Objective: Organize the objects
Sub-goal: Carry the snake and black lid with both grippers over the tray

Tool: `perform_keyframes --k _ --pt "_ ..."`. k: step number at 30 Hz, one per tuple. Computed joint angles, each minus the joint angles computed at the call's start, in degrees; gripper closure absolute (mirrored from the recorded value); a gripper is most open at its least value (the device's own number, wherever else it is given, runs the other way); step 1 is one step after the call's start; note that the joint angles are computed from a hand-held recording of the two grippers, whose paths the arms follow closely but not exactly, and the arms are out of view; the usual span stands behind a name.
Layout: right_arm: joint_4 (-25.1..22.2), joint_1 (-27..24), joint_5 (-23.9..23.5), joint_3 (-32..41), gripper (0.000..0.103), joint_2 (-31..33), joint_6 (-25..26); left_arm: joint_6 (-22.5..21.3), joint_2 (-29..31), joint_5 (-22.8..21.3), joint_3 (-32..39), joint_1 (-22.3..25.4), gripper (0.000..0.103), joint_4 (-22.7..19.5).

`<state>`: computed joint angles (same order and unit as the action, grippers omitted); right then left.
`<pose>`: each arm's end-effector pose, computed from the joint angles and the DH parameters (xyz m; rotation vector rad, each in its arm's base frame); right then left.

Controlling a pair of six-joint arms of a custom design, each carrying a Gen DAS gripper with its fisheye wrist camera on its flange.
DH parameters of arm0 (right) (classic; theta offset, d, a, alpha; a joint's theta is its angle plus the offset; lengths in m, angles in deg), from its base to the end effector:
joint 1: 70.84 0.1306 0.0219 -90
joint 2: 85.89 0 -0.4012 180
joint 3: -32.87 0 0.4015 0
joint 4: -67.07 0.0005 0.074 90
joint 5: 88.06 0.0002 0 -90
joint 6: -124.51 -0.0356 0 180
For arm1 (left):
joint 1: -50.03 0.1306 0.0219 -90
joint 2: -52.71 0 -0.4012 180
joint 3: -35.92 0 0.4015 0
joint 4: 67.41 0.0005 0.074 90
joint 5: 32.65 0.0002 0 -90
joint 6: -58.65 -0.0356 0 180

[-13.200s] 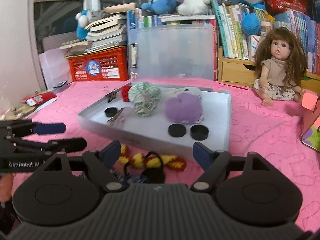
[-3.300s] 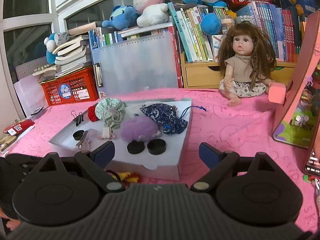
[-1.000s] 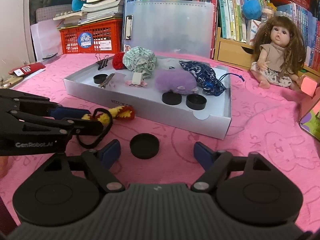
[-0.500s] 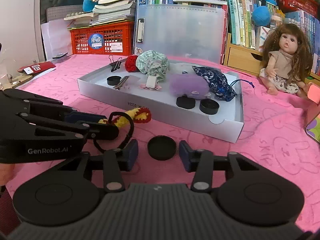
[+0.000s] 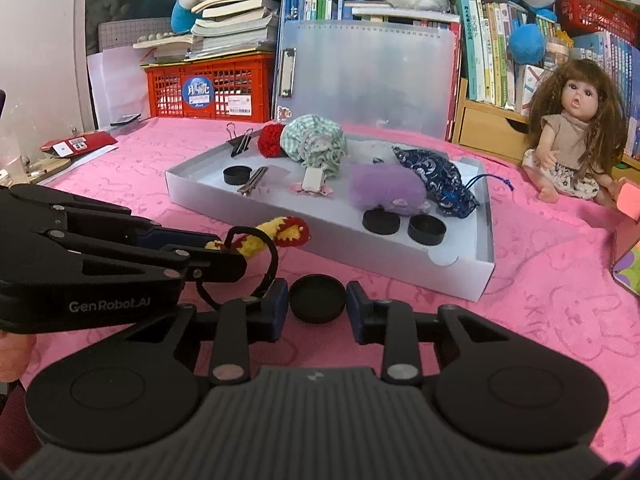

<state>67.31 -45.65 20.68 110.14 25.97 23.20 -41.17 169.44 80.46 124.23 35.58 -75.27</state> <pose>0.5395 0.2406 0.2141 -0.0731 2.1333 0.0182 0.6175 -0.1741 0.2345 0.6776 2.0798 -0.4890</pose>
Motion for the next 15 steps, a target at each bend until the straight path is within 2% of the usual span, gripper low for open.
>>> perform_keyframes --k 15 --pt "1.9 -0.4 3.3 -1.3 0.067 -2.6 -1.0 4.1 -0.6 -1.8 1.1 1.2 0.084 2.3"
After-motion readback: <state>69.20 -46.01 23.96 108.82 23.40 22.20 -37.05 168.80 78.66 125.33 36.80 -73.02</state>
